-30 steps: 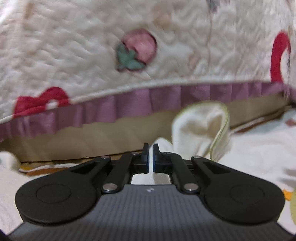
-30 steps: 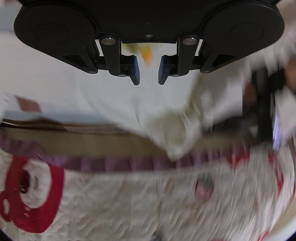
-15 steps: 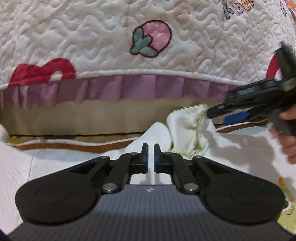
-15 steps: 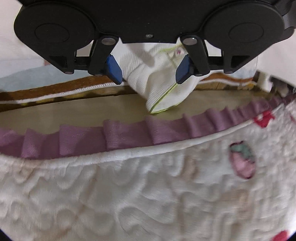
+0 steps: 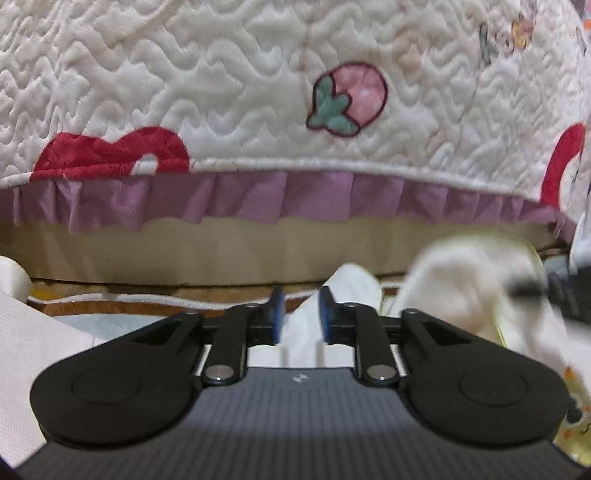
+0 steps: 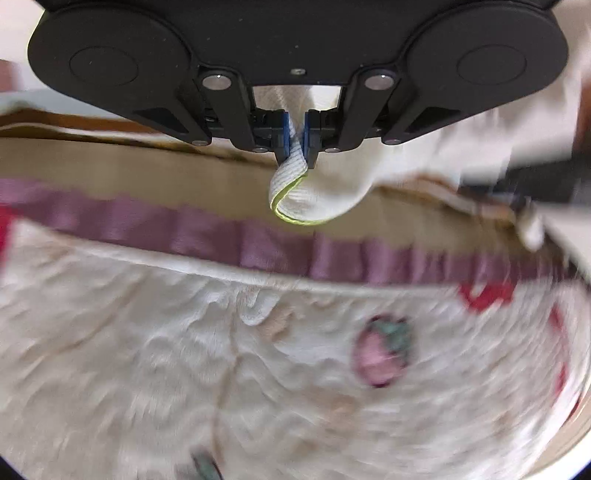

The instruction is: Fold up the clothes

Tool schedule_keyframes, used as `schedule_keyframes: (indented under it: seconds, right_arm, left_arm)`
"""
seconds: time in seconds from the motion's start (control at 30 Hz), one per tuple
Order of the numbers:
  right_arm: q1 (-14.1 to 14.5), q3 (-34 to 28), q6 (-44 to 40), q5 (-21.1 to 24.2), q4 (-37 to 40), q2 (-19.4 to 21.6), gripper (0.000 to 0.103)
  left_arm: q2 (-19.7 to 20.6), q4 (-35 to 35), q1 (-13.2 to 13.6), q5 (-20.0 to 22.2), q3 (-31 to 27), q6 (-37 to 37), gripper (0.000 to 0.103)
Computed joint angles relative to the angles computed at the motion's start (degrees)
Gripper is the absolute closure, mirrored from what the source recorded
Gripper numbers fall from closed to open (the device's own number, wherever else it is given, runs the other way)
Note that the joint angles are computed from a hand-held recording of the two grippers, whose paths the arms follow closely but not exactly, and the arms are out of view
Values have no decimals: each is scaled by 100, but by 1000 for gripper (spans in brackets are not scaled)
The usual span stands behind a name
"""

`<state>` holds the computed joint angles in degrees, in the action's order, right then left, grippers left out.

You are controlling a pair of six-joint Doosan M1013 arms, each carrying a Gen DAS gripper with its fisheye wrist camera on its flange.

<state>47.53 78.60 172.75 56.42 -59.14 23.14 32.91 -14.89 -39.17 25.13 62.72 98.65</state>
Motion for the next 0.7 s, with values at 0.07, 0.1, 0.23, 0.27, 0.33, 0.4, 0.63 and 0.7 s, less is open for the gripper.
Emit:
schedule_keyframes:
  seconds: [0.07, 0.1, 0.23, 0.27, 0.33, 0.4, 0.63, 0.7]
  right_arm:
    - [236, 80, -320, 335, 196, 3, 94]
    - [284, 118, -443, 444, 338, -5, 94]
    - [318, 311, -341, 485, 617, -43, 94]
    - [313, 313, -320, 466, 609, -37, 94]
    - [300, 316, -269, 418, 598, -34, 94]
    - [287, 319, -218, 371, 586, -30, 94]
    - [263, 388, -41, 248, 637, -114, 94]
    - [245, 373, -85, 257, 646, -129, 94]
  left_arm:
    - [-12, -295, -11, -165, 66, 211, 73]
    - [11, -402, -23, -122, 32, 312, 71]
    - [273, -515, -90, 339, -393, 549, 56]
    - [384, -197, -130, 550, -596, 365, 55]
    - [666, 183, -192, 1114, -1121, 208, 52]
    - [969, 396, -227, 1702, -1681, 30, 49]
    - [1481, 566, -267, 2330, -2569, 48, 37]
    - [1453, 525, -251, 2311, -2498, 137, 63]
